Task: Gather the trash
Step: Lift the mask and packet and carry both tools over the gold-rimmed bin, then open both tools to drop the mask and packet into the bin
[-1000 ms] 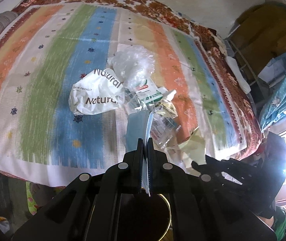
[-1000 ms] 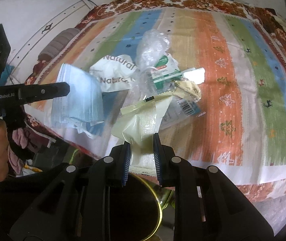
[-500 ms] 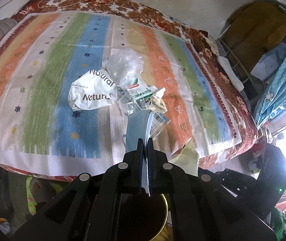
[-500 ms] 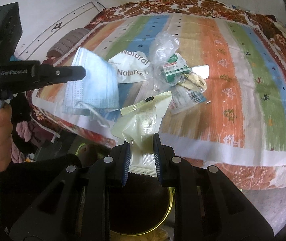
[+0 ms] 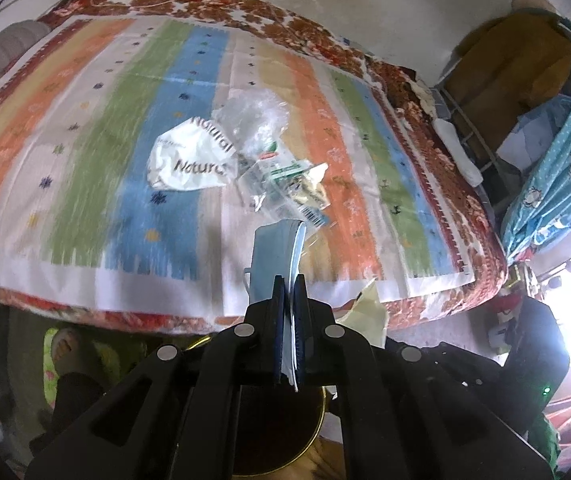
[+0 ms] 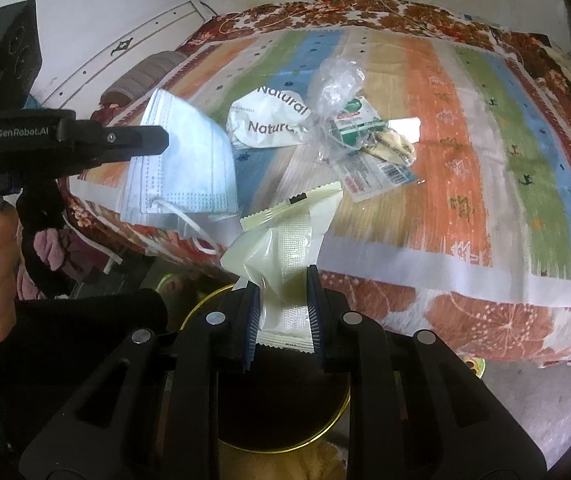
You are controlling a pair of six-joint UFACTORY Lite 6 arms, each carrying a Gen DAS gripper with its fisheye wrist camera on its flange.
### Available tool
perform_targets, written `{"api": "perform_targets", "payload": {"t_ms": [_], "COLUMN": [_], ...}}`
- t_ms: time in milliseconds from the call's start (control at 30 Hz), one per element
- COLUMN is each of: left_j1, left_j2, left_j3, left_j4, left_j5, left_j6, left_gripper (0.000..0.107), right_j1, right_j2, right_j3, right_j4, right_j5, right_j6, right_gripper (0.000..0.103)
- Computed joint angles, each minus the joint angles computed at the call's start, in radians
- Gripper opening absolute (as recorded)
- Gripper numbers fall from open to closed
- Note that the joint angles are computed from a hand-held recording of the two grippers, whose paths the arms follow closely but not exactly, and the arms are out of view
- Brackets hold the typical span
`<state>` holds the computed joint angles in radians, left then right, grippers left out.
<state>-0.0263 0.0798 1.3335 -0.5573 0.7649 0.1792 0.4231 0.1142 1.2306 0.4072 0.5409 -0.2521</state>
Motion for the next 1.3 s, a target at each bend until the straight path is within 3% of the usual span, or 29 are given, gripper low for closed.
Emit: {"api": "perform_targets", "payload": {"t_ms": [233,533,1000,1200,1300], "left_j1": [0.027,0.025,-0.1,-0.099,-0.099], "left_j2": [-0.067,-0.122,-0.003,0.067,0.082], "left_j3": [-0.106,-0.223,-0.26,-0.255,-0.249], "left_j4": [-0.027,-0.008,0.185,0.191,0.193], "left_j5": [0.009,-0.013,-0.055,-0.059,-0.061], "left_j6": [-0.011,-0.051,-0.262,-0.289,-0.294], "left_gripper": [0.003,0.003,0.003,0.003,0.007], "right_j1": [-0.005,0.013,0.058,0.05,0.053], "right_j2": [-0.03,-0.039,0.053,0.12,0.142], "right_j3": [-0.1,-0.161,-0.21,-0.192,-0.18], "right_j4": [0.11,0.084,0.062,0.083,0.084], "right_j5": [0.003,-0.006,-0.003,0.017,0.021], "right_j6": [-0.067,-0.019,0.045,0.047,0.047], "right_gripper": [0.02,0.02,0.021,0.022,0.028]}}
